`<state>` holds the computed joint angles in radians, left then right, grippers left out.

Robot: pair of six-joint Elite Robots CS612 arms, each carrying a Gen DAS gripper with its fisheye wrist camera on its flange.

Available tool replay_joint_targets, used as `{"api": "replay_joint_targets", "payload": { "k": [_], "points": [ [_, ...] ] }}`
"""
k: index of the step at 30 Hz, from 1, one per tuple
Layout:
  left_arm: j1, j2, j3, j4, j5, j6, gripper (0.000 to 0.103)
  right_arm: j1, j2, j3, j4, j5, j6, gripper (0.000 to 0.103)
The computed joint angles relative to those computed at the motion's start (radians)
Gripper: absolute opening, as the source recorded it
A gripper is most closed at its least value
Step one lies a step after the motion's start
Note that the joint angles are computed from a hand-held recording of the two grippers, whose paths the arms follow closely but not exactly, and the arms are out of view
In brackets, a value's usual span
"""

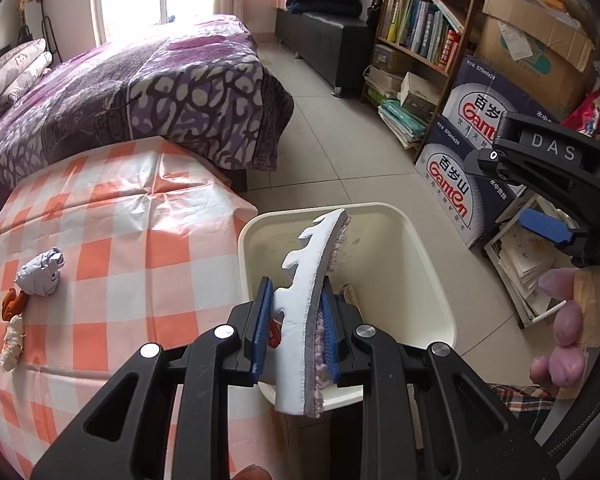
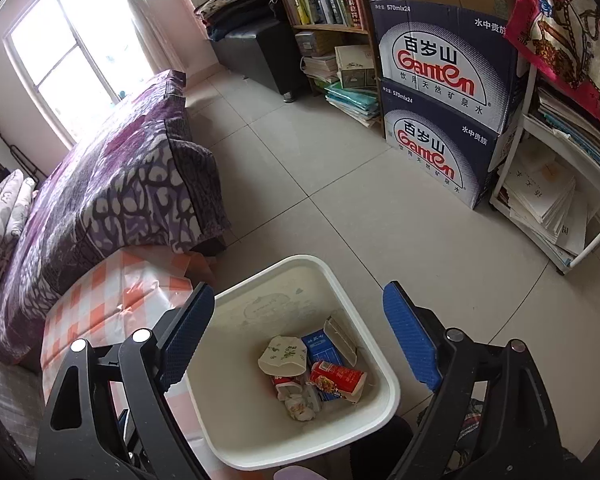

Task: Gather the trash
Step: 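Carry the comb piece and blue box to the white bin and release both, then grasp the white tissue bundle with the left gripper while the right grasps an orange peel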

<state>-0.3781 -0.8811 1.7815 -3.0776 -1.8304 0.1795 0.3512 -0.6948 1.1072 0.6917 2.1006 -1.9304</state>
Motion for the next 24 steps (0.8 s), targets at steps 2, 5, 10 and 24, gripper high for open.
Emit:
{"api": "replay_joint_targets", "payload": {
  "k": [2,5,10,24],
  "points": [
    [-0.001,0.003,-0.008,0.014,-0.024,0.004,0.026,-0.002,-0.007,0.011,-0.005,0.006,0.017,0.083],
    [0.002,0.012,-0.03,0.053,-0.043,-0.007,0.067,-0.004,-0.01,0.018,-0.006,0.006,0.031,0.085],
    [0.022,0.024,-0.054,0.09,-0.034,-0.037,0.072,-0.005,-0.008,0.014,-0.015,-0.014,0.016,0.091],
    [0.086,0.057,-0.089,0.102,0.12,-0.037,0.079,0.022,0.145,-0.235,0.147,-0.124,-0.119,0.095]
  ]
}}
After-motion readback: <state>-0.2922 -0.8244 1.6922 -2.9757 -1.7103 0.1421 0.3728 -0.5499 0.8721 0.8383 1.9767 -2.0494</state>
